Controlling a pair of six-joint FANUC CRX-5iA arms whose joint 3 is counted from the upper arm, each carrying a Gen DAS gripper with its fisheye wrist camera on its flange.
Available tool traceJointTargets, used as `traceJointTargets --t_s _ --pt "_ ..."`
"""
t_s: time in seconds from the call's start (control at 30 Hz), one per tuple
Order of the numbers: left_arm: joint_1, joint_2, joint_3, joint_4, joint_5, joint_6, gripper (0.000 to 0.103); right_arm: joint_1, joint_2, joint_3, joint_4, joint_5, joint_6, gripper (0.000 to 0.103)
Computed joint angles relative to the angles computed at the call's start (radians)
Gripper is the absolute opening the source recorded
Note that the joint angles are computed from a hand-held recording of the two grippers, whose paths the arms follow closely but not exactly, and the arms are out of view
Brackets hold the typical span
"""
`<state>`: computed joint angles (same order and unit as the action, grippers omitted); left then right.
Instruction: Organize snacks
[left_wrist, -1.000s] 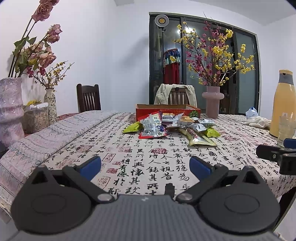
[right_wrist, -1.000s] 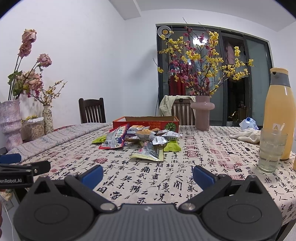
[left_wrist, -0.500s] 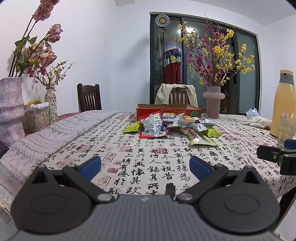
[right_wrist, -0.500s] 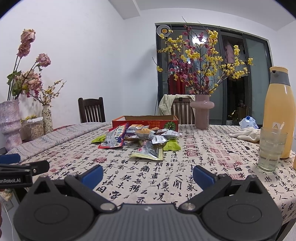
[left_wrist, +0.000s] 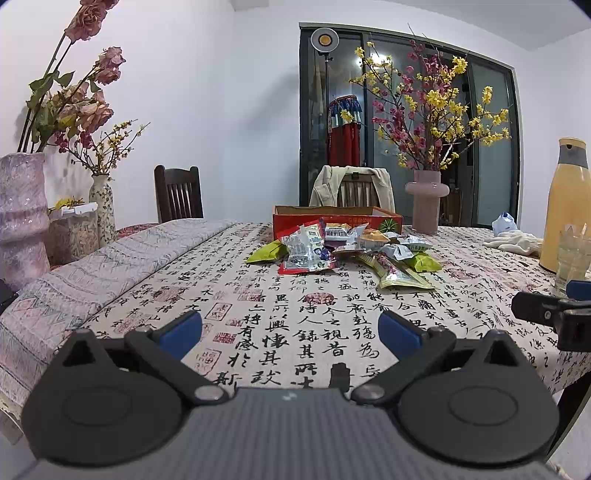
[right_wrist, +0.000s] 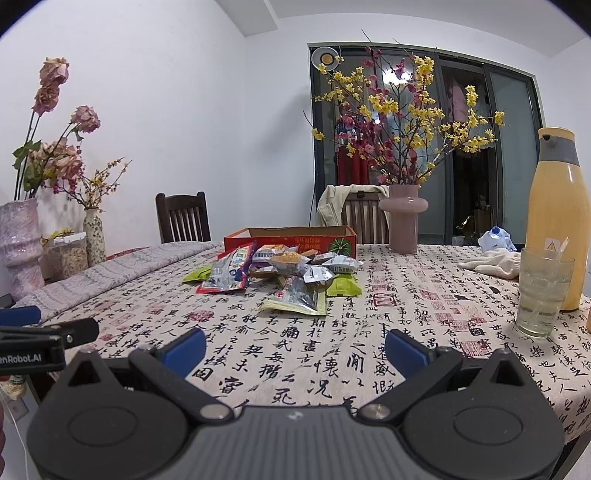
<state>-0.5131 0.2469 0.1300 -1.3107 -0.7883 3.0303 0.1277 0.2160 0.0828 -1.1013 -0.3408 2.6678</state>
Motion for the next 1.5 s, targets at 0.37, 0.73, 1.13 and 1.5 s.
traceJointTargets --t_s 0.37,0.73,1.13,1.5 --pt "-0.001 0.002 -0.001 -0.004 -0.004 0.006 0.103 0.002 0.001 -0.003 0.007 0.000 -0.011 0.103" --pt "0.002 0.000 0.000 0.004 -0.001 0.001 0.103 0.006 -0.001 -0.005 0.016 0.005 -0.021 0.103" --pt "0.001 -0.001 -0.001 0.001 -0.002 0.001 0.103 0.004 0.000 -0.005 0.006 0.005 -0.003 0.103" --pt "0.026 0.005 0.027 0.005 0.018 -0.031 0.103 -0.008 0.008 0.012 -0.016 -0.020 0.028 0.103"
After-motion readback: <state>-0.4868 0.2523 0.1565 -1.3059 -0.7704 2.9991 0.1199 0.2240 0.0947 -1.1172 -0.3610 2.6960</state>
